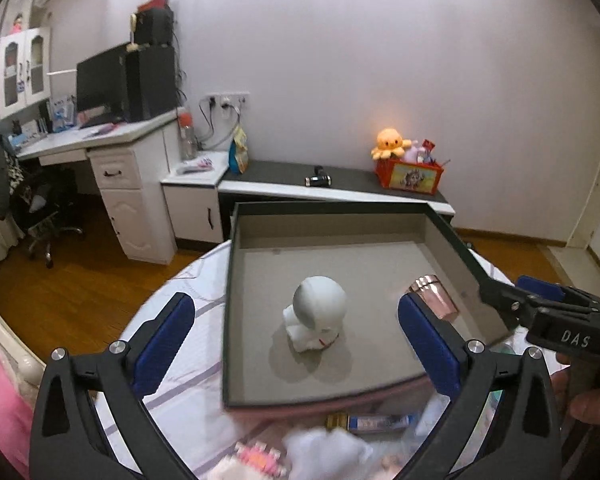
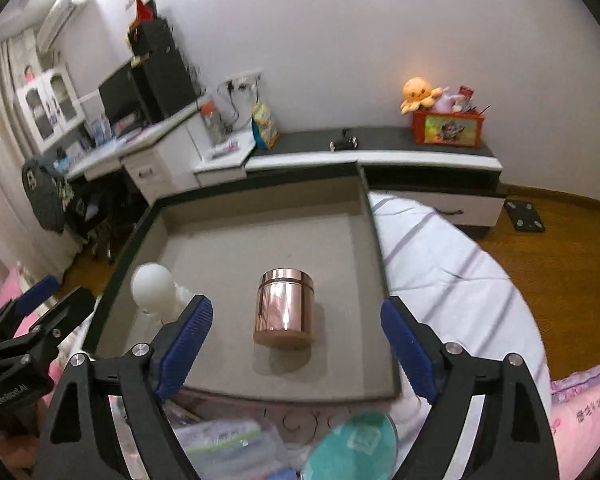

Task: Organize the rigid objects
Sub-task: 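Carry both items into the pink box and open both tools to release, then withdraw both tools from the box back over the table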

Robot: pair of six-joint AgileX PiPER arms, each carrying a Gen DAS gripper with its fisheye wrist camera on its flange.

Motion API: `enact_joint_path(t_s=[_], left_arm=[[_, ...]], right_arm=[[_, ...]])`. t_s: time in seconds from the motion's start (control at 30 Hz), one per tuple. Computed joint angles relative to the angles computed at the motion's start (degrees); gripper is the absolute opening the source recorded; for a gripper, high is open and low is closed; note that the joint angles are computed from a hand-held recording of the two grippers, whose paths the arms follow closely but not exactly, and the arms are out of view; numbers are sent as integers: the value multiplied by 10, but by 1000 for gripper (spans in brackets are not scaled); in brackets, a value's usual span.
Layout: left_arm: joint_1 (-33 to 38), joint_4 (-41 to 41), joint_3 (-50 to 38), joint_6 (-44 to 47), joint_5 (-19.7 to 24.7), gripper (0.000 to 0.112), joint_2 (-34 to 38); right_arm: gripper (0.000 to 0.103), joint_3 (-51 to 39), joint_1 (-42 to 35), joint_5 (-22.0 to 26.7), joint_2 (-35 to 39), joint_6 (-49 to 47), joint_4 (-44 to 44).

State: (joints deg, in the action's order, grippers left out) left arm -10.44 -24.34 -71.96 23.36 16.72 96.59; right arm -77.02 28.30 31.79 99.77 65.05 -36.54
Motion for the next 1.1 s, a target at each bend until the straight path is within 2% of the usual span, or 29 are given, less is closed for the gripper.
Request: enact_joint_path(t_s=[0.07,0.3,0.43,0.57,0.67,0.77,0.83,0.93,1.1], left_arm=[[2,-15,35,17,-10,103,-35],[24,-170,192,192,-13,103,-198],[38,-209,274,232,-16,103,-284],[42,-177,328,194,-24,103,-346],[65,-213,352,219,-9,103,-374],[58,-148,369,156,-17,103,-397],[66,-133,379,143,-11,103,-415],[96,-178,382,183,19,103,-436],[79,-96,393,100,11,103,-468]], right_arm=[[88,34,22,3,-32,63,-54],[88,141,153,66,-137,296,-240],[88,176,224,115,-165,374,-284],[88,194,303,189,-174,428,-310],[88,199,357,257,-178,449,-313],[88,195,400,314,-173,458,-308],[88,195,416,334,-172,462,-305],[88,193,443,359,-167,474,-303],[88,189,452,365,-164,472,-297]])
